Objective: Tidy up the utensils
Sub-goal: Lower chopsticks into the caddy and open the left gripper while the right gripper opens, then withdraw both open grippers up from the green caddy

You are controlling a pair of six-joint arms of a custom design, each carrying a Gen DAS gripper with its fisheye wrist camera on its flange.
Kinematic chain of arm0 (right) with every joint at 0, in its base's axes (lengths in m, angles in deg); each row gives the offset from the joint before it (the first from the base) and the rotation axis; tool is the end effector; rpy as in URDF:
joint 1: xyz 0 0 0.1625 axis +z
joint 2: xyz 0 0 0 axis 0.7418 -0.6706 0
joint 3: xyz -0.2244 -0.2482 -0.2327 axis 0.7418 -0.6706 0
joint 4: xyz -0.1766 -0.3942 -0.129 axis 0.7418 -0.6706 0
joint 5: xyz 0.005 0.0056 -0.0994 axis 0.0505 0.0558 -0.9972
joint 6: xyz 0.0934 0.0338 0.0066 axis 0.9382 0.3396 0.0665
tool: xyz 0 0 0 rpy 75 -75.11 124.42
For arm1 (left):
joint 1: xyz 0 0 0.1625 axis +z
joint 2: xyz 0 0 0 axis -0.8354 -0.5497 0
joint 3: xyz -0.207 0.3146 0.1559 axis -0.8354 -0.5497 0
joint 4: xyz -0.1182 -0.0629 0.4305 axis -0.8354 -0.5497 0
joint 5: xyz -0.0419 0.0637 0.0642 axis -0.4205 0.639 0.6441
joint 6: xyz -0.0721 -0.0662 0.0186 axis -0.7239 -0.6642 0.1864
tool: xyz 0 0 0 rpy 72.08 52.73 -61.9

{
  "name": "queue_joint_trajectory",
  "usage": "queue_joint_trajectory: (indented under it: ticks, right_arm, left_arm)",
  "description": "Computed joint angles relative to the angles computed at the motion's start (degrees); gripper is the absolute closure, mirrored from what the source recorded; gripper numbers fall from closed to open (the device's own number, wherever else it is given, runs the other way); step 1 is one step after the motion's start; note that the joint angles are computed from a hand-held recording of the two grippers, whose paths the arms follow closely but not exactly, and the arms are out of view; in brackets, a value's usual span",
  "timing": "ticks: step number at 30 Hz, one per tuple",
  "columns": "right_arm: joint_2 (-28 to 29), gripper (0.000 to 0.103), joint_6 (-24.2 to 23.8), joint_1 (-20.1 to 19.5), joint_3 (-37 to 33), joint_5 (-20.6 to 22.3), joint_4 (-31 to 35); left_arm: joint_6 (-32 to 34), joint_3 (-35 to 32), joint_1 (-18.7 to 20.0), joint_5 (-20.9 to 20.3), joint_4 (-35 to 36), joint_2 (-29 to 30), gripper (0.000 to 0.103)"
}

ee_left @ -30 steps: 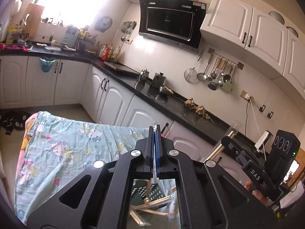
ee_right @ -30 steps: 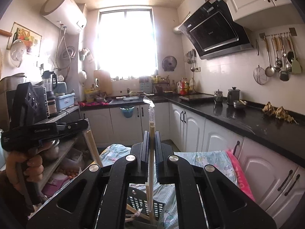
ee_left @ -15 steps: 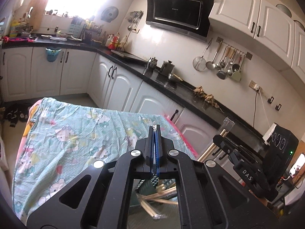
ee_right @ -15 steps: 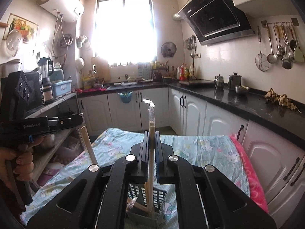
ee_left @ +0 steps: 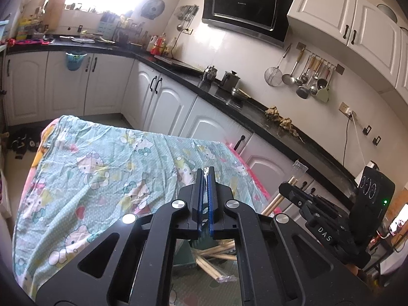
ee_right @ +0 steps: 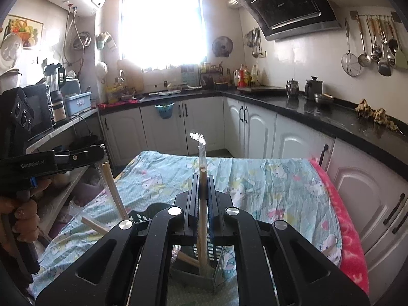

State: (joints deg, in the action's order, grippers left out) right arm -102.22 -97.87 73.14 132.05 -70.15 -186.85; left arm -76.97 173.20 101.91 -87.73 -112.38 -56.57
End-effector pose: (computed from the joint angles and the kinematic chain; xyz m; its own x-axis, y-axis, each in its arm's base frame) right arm 0.3456 -0.4457 0.2773 -0.7616 -0.0430 0.6466 -0.6032 0.4116 -0.6831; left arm -0.3031 -0.5351 0.3395 -0.7987 0.5571 -0.2275 0.5691 0.5766 -0.5862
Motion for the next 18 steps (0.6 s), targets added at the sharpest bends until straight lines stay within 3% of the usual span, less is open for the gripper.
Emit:
queue_joint_trajectory:
  ticks: [1, 5, 18]
  right_arm:
    - [0.0, 0.096, 0.4, 0.0, 0.0, -0.4, 0.3]
    - [-0.3, 0.075, 1.6, 0.3, 0.4, -0.8, 0.8]
    - [-1.2, 0.063, 1.5, 2.1, 1.4, -2.6, 1.6]
  left_arm:
    - [0.0, 0.1, 0.0, 0.2, 0.0, -0.1, 0.102]
    - [-0.4, 0.5, -0.1, 1.0, 0.3, -0.6, 0.091]
    - [-2.0, 2.2, -1.2, 4.5, 1.1, -4.0, 0.045]
